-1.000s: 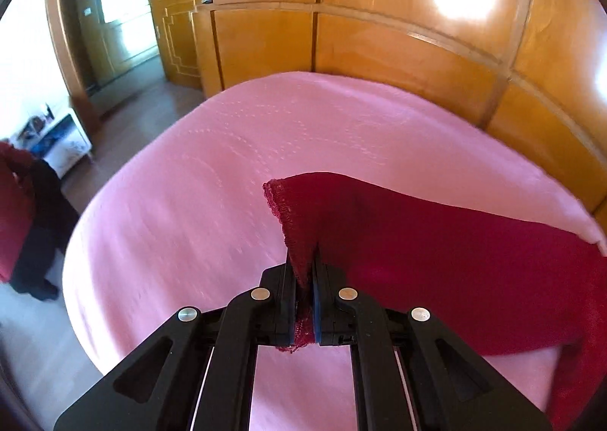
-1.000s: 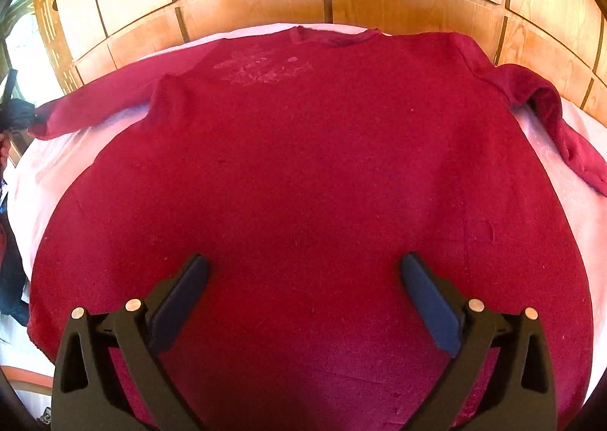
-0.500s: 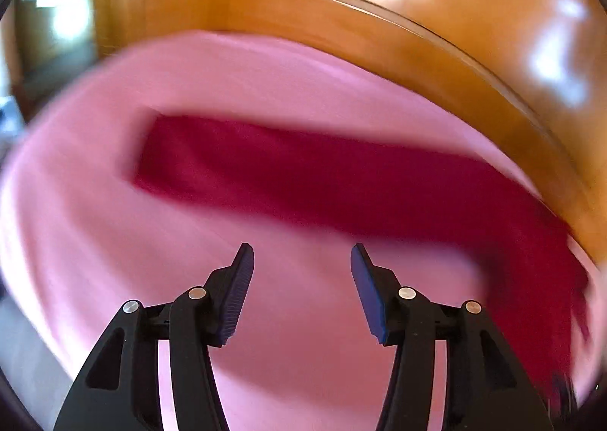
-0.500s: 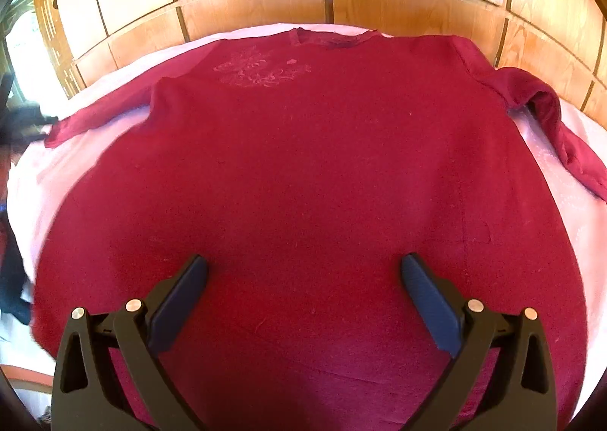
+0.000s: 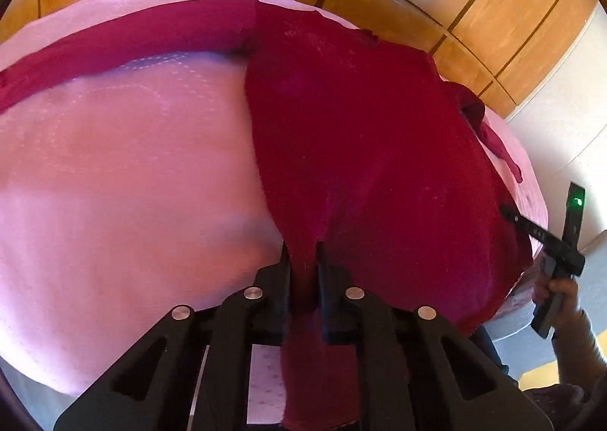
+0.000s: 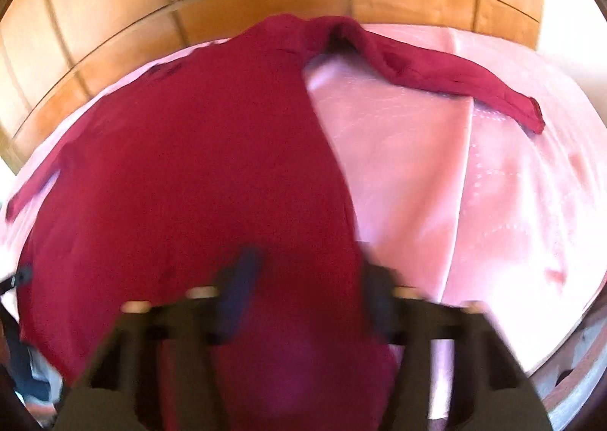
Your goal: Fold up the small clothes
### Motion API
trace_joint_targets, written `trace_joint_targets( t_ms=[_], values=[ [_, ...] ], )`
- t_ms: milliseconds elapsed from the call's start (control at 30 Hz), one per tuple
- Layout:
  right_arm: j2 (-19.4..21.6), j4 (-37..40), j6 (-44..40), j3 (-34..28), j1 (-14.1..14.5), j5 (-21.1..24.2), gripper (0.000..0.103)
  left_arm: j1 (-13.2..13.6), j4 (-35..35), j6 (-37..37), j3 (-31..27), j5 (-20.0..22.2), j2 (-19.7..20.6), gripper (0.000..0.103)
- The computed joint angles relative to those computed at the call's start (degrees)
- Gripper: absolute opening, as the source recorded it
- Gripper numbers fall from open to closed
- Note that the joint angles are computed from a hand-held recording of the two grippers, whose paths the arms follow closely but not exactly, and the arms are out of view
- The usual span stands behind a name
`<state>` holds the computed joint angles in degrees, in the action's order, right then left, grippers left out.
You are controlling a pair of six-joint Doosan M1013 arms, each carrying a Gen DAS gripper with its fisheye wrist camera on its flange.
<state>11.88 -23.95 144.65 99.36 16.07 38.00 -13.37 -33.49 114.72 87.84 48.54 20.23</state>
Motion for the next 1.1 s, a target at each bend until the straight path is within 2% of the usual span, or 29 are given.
trace_joint_targets(
  t_ms=[200, 267, 300, 333, 367, 400, 433, 567, 633, 733, 800, 900, 967, 1000, 1067, 1100],
  values=[
    [-1.5, 5.5, -6.1, 1.1, 0.5, 0.2, 0.009, -0.6, 5.4, -2.8, 0.7, -0.3, -0.9, 0.009],
    [-1.8, 6.8, -8.0, 1.4, 0.4, 0.3, 0.010, -0.7, 5.9, -4.9, 0.8, -0.5, -1.0, 0.012],
    [-2.0, 8.9, -8.9, 1.7, -0.3, -0.5, 0.011, -0.9, 7.2, -6.3, 0.9, -1.4, -1.3, 0.021],
    [-2.3, 10.5, -8.7, 2.0, -1.1, -1.5, 0.023, -1.4, 9.0, -7.6, 1.2, -3.3, -1.8, 0.030],
    [-2.7, 10.9, -7.8, 2.4, -1.8, -2.4, 0.046, -1.7, 10.1, -8.4, 1.2, -4.6, -2.2, 0.043],
    [-3.3, 9.8, -4.9, 3.0, -2.5, -3.8, 0.060, -1.9, 10.5, -8.9, 1.4, -5.9, -2.6, 0.050],
    [-4.0, 8.4, -1.3, 3.8, -3.5, -5.5, 0.060, -2.1, 9.5, -8.8, 1.4, -7.7, -2.9, 0.056],
    [-6.0, 5.3, 13.9, 6.9, -9.1, -11.9, 0.062, -3.8, 6.7, -7.1, -0.2, -11.6, -2.1, 0.057],
    [-6.5, 4.5, 21.3, 8.5, -12.1, -16.5, 0.060, -5.3, 6.0, -7.1, -2.0, -11.6, -0.6, 0.057],
    [-5.8, 1.7, 34.3, 10.3, -16.6, -23.1, 0.052, -7.3, 5.1, -6.8, -4.6, -10.9, 2.0, 0.057],
    [-4.8, 0.1, 40.5, 10.5, -18.5, -25.1, 0.048, -8.1, 3.7, -5.4, -6.4, -9.7, 3.7, 0.057],
    [-2.8, -4.2, 48.5, 9.6, -20.6, -25.2, 0.039, -9.1, 4.4, -4.8, -8.0, -8.6, 5.4, 0.057],
    [-1.4, -3.3, 47.0, 7.9, -21.3, -23.5, 0.031, -9.6, 5.3, -4.9, -8.6, -8.1, 6.1, 0.057],
    [-0.7, -0.1, 42.1, 6.6, -21.6, -21.6, 0.029, -9.8, 6.2, -5.2, -9.0, -7.6, 6.6, 0.057],
    [0.3, 4.1, 33.7, 3.9, -22.0, -16.0, 0.011, -10.2, 8.1, -6.0, -9.4, -7.5, 7.1, 0.057],
    [0.5, 3.2, 31.7, 2.7, -22.4, -13.8, 0.008, -10.3, 8.6, -5.6, -9.3, -7.6, 7.1, 0.057]
  ],
)
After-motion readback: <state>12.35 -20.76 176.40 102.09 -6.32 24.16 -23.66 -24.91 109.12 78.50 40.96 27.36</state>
